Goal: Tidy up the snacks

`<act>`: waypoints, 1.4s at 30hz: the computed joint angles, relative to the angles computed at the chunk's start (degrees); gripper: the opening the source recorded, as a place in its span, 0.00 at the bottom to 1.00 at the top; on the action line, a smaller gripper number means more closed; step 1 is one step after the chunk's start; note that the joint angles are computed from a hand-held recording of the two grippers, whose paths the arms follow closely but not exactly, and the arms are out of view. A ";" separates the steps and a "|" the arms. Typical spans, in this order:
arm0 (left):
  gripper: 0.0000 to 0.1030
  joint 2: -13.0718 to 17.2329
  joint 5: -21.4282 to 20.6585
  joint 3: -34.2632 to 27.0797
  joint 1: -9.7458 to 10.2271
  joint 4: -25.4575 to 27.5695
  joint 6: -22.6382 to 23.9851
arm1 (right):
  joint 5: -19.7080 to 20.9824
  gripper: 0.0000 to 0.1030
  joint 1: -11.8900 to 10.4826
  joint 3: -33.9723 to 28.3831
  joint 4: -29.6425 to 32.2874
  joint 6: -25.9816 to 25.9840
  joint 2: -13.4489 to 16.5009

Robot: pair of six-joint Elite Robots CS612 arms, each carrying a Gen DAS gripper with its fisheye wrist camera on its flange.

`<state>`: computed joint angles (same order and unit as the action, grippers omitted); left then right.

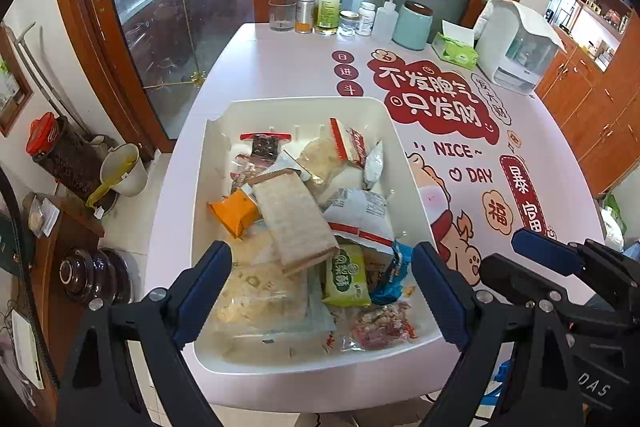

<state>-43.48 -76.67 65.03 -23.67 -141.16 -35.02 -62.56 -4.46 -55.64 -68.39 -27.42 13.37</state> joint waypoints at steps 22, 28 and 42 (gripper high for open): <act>0.88 4.72 3.01 -11.10 -5.37 4.96 2.69 | -2.73 0.50 -5.20 -4.42 -6.49 7.09 1.71; 0.88 6.73 5.78 -15.39 -6.94 6.66 2.78 | -1.98 0.54 -7.02 -1.65 -8.21 8.09 0.31; 0.88 10.34 6.34 -22.45 -7.88 11.51 -0.27 | -2.72 0.54 -8.35 3.23 -9.69 5.40 -1.82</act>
<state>-33.14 -70.34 42.57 -31.55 -129.65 -35.29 -65.28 -12.81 -52.41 -78.08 -22.02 11.55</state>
